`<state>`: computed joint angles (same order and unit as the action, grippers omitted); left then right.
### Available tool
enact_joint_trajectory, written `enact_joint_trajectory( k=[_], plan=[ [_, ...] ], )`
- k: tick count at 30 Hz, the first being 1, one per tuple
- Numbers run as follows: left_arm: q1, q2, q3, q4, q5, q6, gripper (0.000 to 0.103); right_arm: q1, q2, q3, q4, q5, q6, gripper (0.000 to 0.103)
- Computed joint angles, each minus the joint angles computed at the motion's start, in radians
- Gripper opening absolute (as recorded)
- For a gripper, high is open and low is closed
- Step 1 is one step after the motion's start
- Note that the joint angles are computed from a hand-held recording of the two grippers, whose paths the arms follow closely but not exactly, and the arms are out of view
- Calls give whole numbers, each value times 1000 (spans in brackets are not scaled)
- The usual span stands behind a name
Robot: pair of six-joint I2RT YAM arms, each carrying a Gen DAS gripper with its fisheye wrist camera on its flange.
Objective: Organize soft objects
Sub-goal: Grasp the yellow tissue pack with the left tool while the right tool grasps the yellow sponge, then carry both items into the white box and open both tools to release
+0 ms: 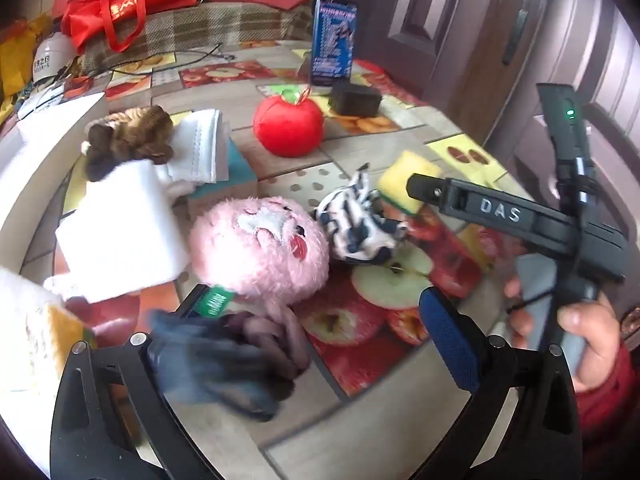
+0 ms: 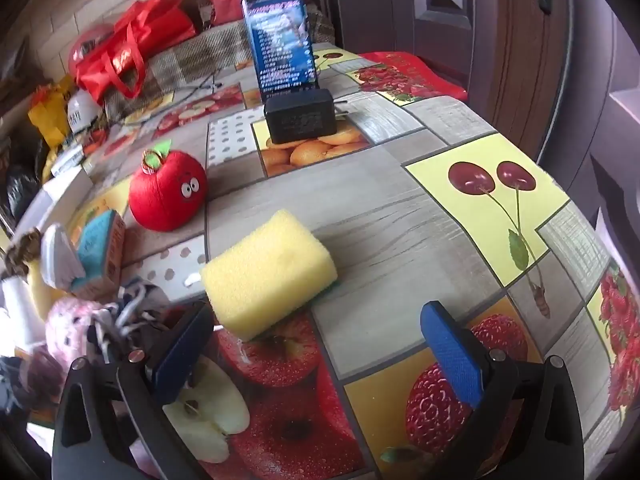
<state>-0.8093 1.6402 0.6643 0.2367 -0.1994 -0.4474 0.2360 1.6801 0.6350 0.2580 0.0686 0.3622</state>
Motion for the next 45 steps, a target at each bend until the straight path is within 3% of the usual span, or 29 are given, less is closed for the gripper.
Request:
enact_joint_trajectory(
  k=[2,3,4,6,8,11,15,18,21,23,25,26,29,31,34,36,38,41,45],
  plan=[
    [-49,-137,-174,169,-88,1,103,-23,-81,-103,141,-51,-43,103],
    [-75,-205,-215,153,-170,15,103,-24,-119,-149,205,-69,-82,103],
    [-75,-305,-237,56,-213,-14,103,-18,-151,-183,250,-90,-130,103],
    [-7,-458,-232,-173,-208,-63,103,16,-192,-197,233,-119,-241,103],
    [71,-561,-281,-239,-176,-69,103,78,-199,-186,192,-66,-317,103],
    [177,-583,-301,-292,-104,-58,103,100,-103,-93,159,-3,-303,103],
    [222,-538,-323,-246,20,-56,101,11,-45,-52,134,-127,-238,103],
    [188,-383,-247,-236,5,-43,101,-1,24,24,59,-146,-278,103],
    [190,-236,-173,-225,10,-21,90,23,83,78,19,-104,-311,94],
    [201,-173,-156,-205,33,-3,67,30,117,125,-43,-96,-325,65],
    [211,-174,-163,-197,43,-5,29,32,102,111,-32,-94,-330,60],
    [216,-200,-185,-178,52,-4,24,26,93,97,-19,-111,-334,57],
    [223,-292,-250,-146,31,-20,24,-4,40,28,63,-137,-302,54],
    [217,-412,-322,-107,0,-25,24,-22,-52,-90,219,-148,-264,54],
    [135,-608,-406,-120,-208,-15,24,-25,-195,-301,500,-191,-225,54],
    [72,-702,-447,-129,-385,13,24,8,-268,-393,605,-209,-200,54],
    [60,-778,-487,-127,-486,37,25,87,-294,-430,652,-164,-194,54],
    [175,-852,-538,-98,-476,80,25,202,-277,-418,653,-141,-176,54],
    [369,-918,-597,-39,-390,155,25,363,-177,-333,644,-73,-205,54]
  ],
)
